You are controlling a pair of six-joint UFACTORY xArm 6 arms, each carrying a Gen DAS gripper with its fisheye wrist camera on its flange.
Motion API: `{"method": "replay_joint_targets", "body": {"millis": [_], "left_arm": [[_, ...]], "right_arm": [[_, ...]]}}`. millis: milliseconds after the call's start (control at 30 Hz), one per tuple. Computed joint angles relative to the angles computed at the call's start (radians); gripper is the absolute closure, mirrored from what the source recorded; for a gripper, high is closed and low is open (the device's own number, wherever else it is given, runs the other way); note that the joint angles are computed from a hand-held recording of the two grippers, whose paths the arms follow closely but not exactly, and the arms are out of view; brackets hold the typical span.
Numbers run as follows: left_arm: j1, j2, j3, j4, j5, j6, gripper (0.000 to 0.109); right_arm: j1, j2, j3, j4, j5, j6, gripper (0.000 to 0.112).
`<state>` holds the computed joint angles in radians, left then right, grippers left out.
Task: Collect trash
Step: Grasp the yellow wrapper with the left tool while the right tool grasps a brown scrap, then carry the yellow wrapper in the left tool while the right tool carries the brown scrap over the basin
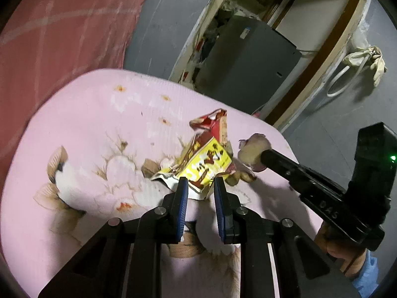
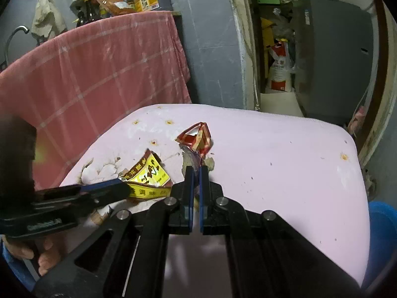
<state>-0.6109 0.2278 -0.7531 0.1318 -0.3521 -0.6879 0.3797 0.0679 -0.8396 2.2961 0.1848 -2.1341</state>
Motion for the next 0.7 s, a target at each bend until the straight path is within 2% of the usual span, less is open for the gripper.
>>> {"method": "replay_joint_targets", "body": {"millis": [133, 200, 333, 433, 500, 700], "left_arm": [[0.006, -0.004, -0.001, 0.016, 0.009, -0.008, 0.091], [-0.013, -0.011, 0.001, -0.053, 0.016, 0.054, 0.091], [-0.036, -0.005, -0.013, -0.106, 0.032, 0.109, 0.091], [-0.079, 0.008, -0.036, -0.253, 0.047, 0.258, 0.091], [-0.107, 0.019, -0.058, -0.35, 0.066, 0.365, 0.103], [-0.175, 0.037, -0.09, -0.604, 0.049, 0.616, 0.107]], "right_arm": [[-0.019, -0.039, 0.032, 0.069, 0.009, -0.062, 0.109], [-0.027, -0.056, 0.048, 0.08, 0.014, -0.068, 0.109], [-0.04, -0.077, 0.076, 0.065, 0.024, -0.048, 0.109], [-0.05, -0.092, 0.095, 0.058, 0.033, -0.039, 0.109], [-0.053, -0.097, 0.102, 0.062, 0.035, -0.04, 0.109], [-0.064, -0.132, 0.132, 0.109, 0.045, -0.097, 0.109]]}}
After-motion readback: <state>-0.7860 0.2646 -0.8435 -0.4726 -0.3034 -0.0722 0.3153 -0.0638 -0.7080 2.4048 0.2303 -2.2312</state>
